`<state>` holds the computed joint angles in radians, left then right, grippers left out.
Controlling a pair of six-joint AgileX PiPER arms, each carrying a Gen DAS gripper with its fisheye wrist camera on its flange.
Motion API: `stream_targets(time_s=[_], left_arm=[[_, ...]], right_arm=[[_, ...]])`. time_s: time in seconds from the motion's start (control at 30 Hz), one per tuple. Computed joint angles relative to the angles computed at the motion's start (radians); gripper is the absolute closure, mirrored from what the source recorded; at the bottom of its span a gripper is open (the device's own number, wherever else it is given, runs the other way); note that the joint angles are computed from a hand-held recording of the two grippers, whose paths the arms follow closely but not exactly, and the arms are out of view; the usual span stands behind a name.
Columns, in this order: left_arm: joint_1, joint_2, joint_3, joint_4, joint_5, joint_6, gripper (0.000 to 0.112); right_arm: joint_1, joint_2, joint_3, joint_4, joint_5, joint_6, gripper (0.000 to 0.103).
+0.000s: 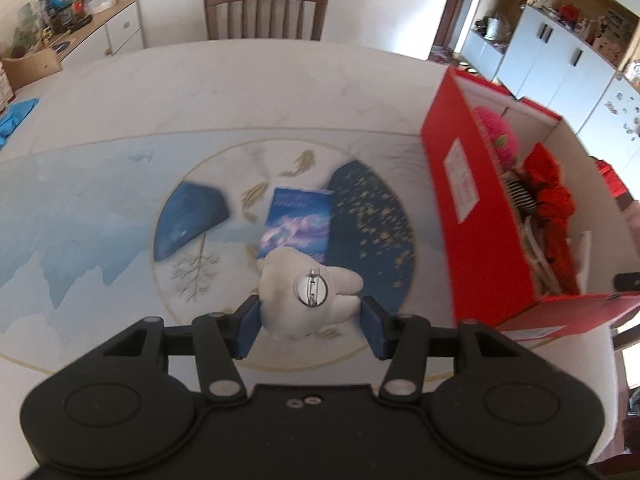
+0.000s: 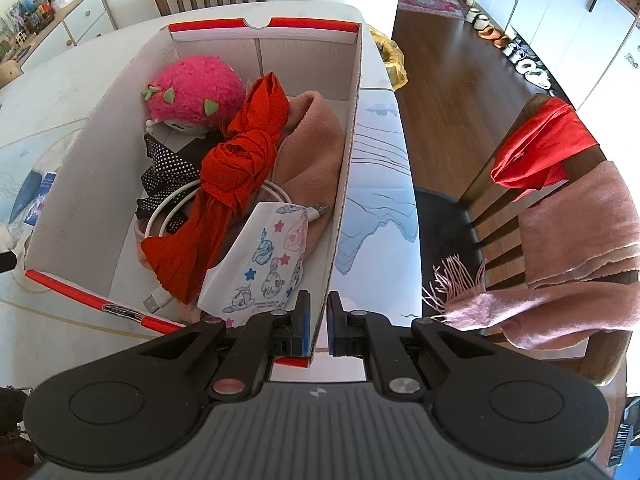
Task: Organize objects
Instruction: 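Lift the tooth plush and carry it into the box with the left tool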
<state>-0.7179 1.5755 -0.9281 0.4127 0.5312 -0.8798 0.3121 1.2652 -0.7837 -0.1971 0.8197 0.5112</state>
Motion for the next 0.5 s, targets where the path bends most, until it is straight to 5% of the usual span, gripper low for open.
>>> stream_targets(time_s=[0.5], left_arm=[[-0.031,0.001,-0.207,-0.192,0.067,0.299,0.061]], right_arm=[[0.012,-0.023,0.019,-0.001,-0.011,0.022,0.095]])
